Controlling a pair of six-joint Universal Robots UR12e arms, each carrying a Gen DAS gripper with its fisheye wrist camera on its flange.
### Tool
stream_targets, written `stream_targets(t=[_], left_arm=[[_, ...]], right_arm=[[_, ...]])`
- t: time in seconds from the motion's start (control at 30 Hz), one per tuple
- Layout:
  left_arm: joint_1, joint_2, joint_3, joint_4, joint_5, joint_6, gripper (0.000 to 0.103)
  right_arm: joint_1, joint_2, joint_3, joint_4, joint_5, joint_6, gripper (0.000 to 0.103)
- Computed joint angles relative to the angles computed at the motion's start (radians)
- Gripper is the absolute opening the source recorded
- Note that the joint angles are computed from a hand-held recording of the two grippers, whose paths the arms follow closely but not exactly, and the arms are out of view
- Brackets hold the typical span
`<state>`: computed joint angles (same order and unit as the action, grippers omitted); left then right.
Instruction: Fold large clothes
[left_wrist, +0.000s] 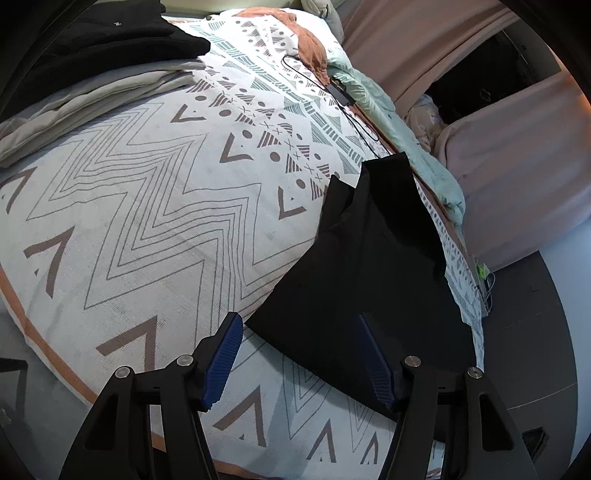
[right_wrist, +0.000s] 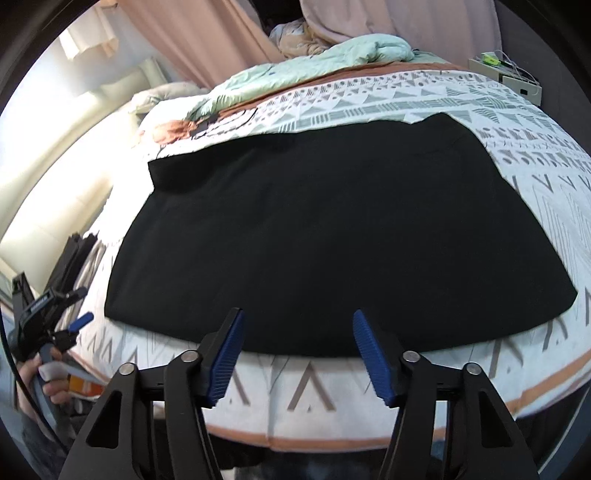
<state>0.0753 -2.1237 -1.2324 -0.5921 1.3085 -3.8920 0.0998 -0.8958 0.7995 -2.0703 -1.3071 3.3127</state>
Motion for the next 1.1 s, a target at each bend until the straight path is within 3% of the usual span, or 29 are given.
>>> stream_targets(t=[0.13, 0.23, 0.57, 0.97, 1.1], left_arm=[[0.006, 0.005, -0.016, -0.001, -0.025, -0.009, 0.064], [0.013, 0.006, -0.025, 0.004, -0.054, -0.033, 0.064], [0.024, -0.024, -0.004, -0.008, -0.145, -0.11, 0.064], [0.017, -0.04, 0.033, -0.044, -0.124, -0.122, 0.064], [0.014, -0.046, 0.04, -0.046, -0.128, -0.147, 0.064]], right_arm=[[0.013, -0.016, 0.03, 0.002, -0.019, -0.018, 0.052], [0.02, -0.01, 0.02, 0.035, -0.014, -0.038, 0.041], [0.044, 0.071, -0.092, 0.145, -0.055, -0.049, 0.038], [0.052, 0.066, -0.102, 0.093, -0.082, -0.051, 0.037], [0.054, 0.085, -0.134, 0.115, -0.093, -0.067, 0.037]])
